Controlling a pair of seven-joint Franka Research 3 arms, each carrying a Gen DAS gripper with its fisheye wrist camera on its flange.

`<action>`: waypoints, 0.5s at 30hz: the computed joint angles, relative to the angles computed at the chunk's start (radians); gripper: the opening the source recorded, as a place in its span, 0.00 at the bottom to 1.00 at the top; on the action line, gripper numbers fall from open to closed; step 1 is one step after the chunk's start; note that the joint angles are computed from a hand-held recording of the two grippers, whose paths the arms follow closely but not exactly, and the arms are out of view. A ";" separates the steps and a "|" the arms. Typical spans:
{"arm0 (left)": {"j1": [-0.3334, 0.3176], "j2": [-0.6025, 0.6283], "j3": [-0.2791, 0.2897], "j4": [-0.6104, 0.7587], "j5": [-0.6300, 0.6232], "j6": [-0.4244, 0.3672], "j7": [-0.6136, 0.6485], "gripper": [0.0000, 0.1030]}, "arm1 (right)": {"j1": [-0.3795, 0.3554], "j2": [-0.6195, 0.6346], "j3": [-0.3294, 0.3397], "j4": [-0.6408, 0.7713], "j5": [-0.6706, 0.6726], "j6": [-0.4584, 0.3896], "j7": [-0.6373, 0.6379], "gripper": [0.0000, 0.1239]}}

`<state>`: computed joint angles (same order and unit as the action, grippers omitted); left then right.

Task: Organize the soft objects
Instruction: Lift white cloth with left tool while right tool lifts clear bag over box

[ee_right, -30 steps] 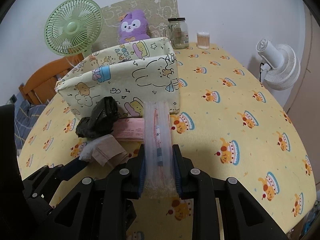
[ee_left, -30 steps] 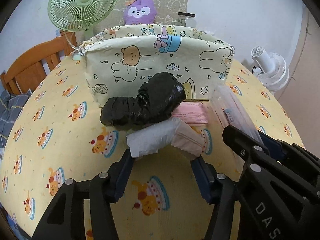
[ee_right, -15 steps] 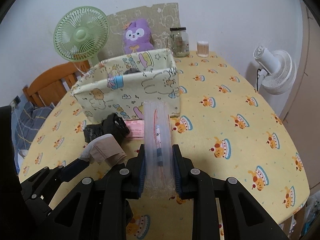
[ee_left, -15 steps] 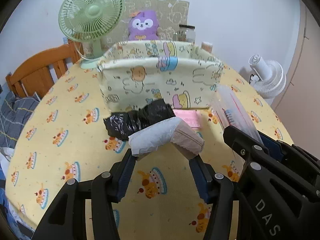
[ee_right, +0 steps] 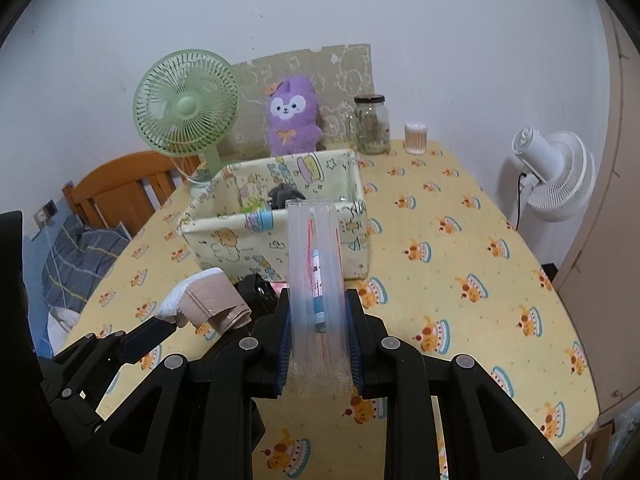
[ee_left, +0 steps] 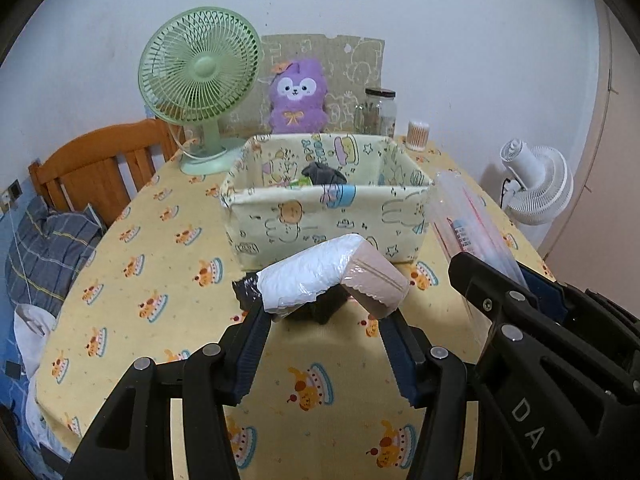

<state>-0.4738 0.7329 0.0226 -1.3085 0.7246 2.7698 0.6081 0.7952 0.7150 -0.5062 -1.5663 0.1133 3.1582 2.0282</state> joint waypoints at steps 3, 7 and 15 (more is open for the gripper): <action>0.000 0.000 0.001 0.009 0.005 0.000 0.013 0.57 | 0.014 0.001 -0.020 0.003 0.002 -0.003 0.012 0.22; -0.007 0.002 0.011 0.035 0.022 -0.006 0.029 0.57 | 0.041 0.002 -0.059 0.007 -0.003 -0.009 0.038 0.22; -0.006 0.009 0.016 0.092 0.029 -0.023 0.035 0.57 | 0.017 -0.002 -0.052 0.063 -0.047 -0.032 0.054 0.22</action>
<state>-0.4797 0.7421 0.0388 -1.2169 0.7531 2.7469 0.6430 0.8126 0.7131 -0.5586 -1.5036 0.0663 3.1260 2.0824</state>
